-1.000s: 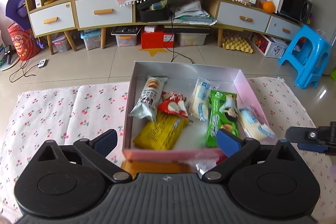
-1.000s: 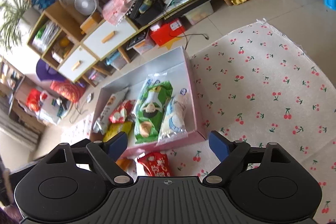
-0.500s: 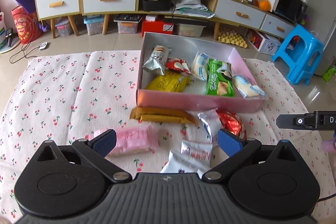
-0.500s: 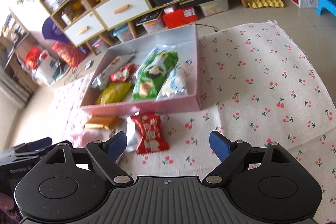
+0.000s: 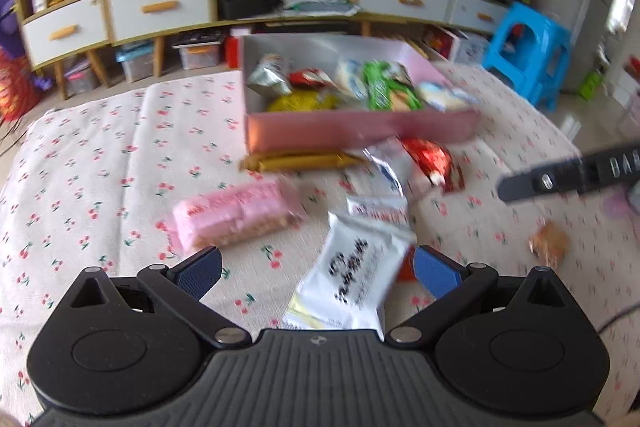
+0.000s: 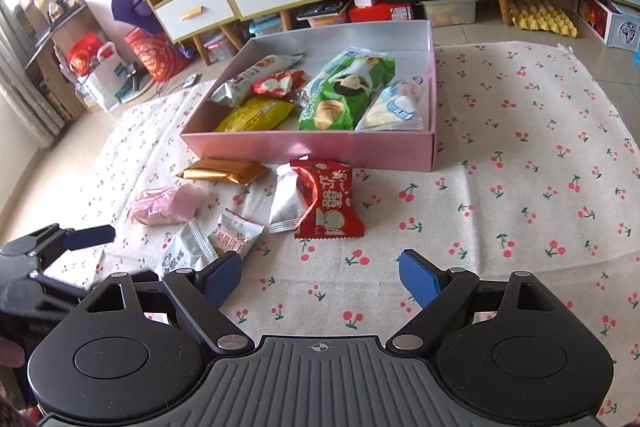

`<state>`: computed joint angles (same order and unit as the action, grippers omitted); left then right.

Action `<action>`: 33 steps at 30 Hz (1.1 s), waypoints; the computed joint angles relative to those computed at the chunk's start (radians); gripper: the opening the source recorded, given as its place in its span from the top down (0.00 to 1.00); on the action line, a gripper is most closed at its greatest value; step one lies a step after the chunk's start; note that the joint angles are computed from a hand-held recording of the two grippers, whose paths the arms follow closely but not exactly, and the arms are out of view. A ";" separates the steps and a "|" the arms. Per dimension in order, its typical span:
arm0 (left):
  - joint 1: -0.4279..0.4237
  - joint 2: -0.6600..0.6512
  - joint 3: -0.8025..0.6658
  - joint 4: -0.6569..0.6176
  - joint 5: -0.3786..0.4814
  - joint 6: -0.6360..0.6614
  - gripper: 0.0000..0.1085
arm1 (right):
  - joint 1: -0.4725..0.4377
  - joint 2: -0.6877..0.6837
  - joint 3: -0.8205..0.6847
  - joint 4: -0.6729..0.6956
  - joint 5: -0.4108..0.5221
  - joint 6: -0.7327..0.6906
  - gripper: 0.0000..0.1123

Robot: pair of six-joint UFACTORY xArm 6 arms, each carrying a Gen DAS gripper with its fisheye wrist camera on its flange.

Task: Organize snacks
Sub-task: 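Grasp the white square biscuit packet with the left gripper while the right grasps the orange jam-biscuit packet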

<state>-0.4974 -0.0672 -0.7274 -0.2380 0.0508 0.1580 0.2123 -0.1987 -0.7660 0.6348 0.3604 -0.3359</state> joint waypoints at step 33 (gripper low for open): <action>0.093 -0.051 -0.006 0.511 0.225 -0.525 0.51 | 0.119 0.173 -0.136 -0.182 0.032 0.254 0.22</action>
<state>-0.4042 -0.1183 -0.7334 0.2732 0.2755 -0.3666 0.3316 -0.0261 -0.9018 0.4533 0.3927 -0.0818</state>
